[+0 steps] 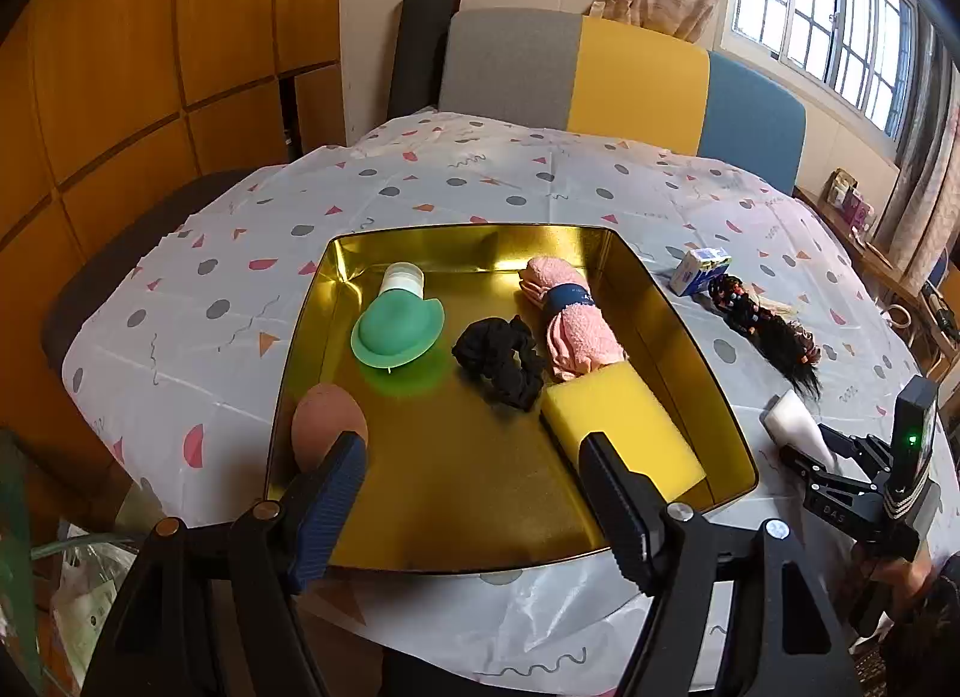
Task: Organize soft objects
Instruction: 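Withdraw the open left tool from the tray while the right holds the white block, then carry the white foam block into the gold tray and open the right tool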
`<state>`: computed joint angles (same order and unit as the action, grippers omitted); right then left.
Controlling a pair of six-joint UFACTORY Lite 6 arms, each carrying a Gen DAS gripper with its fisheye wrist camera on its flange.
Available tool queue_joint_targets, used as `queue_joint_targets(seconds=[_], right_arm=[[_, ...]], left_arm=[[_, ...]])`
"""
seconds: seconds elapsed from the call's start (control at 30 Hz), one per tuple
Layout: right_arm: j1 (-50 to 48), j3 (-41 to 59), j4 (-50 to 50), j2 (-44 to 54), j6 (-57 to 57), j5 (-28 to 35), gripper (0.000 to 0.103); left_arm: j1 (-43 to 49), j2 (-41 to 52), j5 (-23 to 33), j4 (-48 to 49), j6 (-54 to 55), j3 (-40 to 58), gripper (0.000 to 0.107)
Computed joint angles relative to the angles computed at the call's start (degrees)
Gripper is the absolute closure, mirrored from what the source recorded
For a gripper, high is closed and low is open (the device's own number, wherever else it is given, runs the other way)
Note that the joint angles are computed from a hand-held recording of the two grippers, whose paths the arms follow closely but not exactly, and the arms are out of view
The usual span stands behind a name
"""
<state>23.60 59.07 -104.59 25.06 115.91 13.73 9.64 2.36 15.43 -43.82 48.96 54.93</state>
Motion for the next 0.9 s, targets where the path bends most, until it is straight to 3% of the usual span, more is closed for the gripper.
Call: queue_joint_targets(seconds=[0.43, 0.8, 0.9], right_arm=[[1.2, 0.4, 5.8, 0.2, -3.7, 1.8, 0.043], [2.2, 1.4, 16.3, -0.1, -11.5, 2.6, 0.044], [1.3, 1.9, 23.2, -0.9, -18.0, 0.6, 0.045]], left_arm=[[1.8, -1.2, 0.4, -1.6, 2.1, -1.9, 0.032], [6.3, -1.4, 2.4, -7.9, 9.3, -2.7, 0.032], [8.5, -1.2, 3.1, -9.5, 10.9, -2.1, 0.032]])
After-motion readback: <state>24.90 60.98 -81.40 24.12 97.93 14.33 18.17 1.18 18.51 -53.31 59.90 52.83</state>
